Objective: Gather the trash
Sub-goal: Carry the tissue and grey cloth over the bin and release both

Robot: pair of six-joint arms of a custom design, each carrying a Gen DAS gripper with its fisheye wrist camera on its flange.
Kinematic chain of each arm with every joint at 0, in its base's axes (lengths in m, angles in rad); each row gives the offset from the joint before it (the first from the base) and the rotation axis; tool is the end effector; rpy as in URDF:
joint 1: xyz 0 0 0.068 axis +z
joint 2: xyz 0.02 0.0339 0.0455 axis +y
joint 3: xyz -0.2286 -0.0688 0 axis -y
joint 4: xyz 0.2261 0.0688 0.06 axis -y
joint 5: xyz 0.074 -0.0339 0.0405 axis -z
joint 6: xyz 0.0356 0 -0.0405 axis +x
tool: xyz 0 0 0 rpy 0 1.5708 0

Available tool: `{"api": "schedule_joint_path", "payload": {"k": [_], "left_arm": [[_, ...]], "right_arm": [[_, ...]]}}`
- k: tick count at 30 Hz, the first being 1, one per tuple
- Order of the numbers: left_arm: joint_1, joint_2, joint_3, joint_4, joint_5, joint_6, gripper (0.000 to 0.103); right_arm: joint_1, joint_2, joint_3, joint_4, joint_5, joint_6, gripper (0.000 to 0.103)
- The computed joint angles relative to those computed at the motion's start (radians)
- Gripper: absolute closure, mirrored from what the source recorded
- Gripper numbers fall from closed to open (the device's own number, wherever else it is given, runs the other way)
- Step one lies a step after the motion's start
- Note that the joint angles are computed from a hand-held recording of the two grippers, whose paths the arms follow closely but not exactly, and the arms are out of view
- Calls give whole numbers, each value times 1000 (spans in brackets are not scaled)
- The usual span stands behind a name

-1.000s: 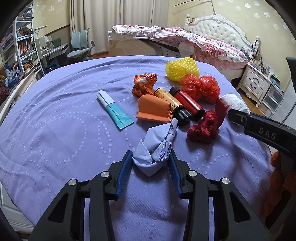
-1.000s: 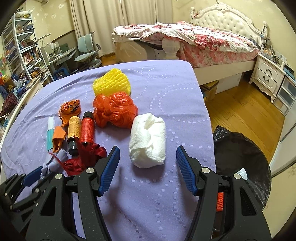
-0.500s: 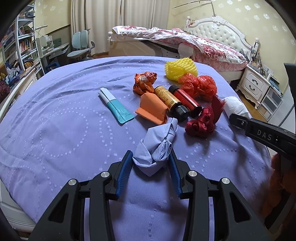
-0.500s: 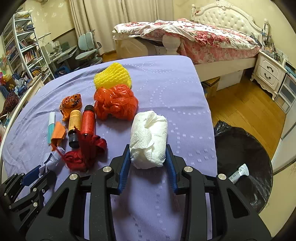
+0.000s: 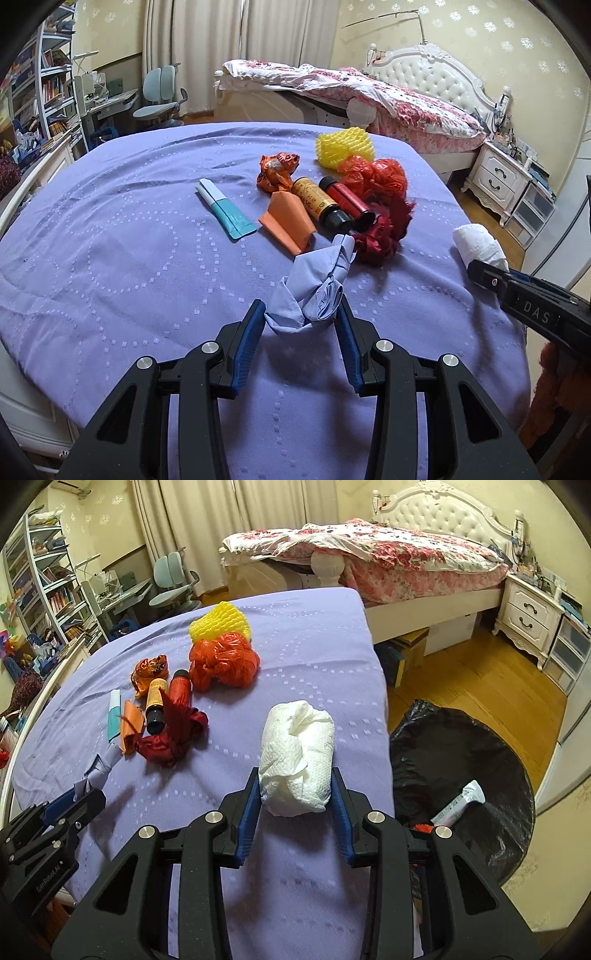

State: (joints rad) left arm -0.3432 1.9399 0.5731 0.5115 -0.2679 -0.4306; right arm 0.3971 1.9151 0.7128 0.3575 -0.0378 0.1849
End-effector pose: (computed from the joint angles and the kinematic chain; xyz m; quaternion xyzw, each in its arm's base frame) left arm 0.2651 -0.0847 0.0357 -0.0873 0.9254 -0.0151 0.3686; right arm 0.2829 0.1201 0.0574 -0.1057 0.9287 0.1188 0.3350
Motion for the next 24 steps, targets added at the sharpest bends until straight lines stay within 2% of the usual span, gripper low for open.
{"api": "schedule_joint_path", "payload": {"k": [11,24], "left_arm": [[-135,-36,10,-12,-63,-28,62],[-288,118,274,-111,-59,-42,62]], "right_arm": [[-139,-152,-213,92,-21,-47,68],[-391,-171,-292,146,-102,-113,68]]}}
